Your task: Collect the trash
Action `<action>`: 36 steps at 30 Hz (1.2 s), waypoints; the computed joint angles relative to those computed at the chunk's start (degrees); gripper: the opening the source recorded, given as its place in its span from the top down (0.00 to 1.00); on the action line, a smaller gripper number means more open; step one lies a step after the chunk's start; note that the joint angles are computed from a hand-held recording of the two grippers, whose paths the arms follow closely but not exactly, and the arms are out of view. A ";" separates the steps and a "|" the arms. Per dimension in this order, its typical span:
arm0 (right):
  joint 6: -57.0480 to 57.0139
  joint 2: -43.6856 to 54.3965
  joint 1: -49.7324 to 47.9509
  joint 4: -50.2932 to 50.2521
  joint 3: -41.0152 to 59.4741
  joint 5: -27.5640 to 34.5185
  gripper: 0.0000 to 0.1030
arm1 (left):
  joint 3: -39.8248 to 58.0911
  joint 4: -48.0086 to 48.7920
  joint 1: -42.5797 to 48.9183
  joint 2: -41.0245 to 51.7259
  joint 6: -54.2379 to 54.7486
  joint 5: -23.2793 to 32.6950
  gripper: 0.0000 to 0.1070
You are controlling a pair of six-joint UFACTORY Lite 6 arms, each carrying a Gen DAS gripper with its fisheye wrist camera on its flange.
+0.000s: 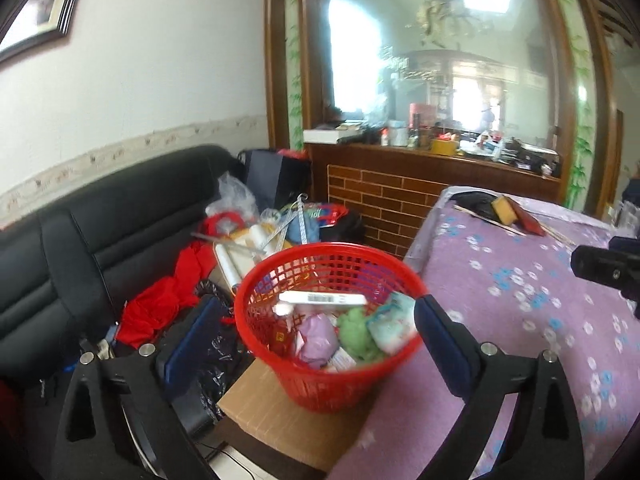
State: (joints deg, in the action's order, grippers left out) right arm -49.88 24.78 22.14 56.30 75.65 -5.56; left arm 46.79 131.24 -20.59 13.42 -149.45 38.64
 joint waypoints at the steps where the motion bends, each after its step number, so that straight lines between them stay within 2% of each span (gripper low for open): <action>1: 3.60 -2.56 0.27 -3.60 -4.10 -2.52 0.10 | -1.46 -3.07 -2.28 -1.07 1.81 1.43 0.07; 4: 5.65 -10.59 0.46 -5.66 -15.82 -7.32 0.10 | -5.48 -12.84 -9.18 -3.26 6.38 6.25 0.06; 9: 8.73 -24.35 1.81 -6.47 -34.90 -16.99 0.07 | -7.41 -26.47 -20.13 -1.50 10.75 16.84 0.05; 12: 8.01 -31.52 4.30 -2.42 -44.56 -22.98 0.06 | -10.20 -26.30 -22.81 -3.20 6.69 18.04 0.05; 15: 7.42 -35.68 5.74 0.44 -50.10 -25.35 0.06 | -13.64 -23.83 -24.35 -6.20 2.18 15.84 0.05; 21: 1.83 -46.84 7.48 10.16 -58.01 -25.62 0.06 | -13.56 -28.87 -29.53 -6.30 5.85 17.35 0.05; 26: -6.51 -54.19 12.48 21.22 -60.54 -28.98 0.06 | -14.73 -29.26 -32.43 -6.44 5.55 19.44 0.05; 31: -7.79 -53.10 15.84 23.41 -59.74 -32.58 0.04 | -13.91 -28.68 -32.04 -5.73 5.53 19.67 0.05; 36: -5.39 -50.82 14.16 21.07 -59.10 -31.12 0.04 | -13.83 -28.20 -31.89 -5.50 4.92 19.72 0.05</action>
State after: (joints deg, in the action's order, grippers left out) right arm -55.27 -26.04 36.31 77.38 16.55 -36.68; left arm 32.97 103.04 -52.48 7.92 -144.53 58.36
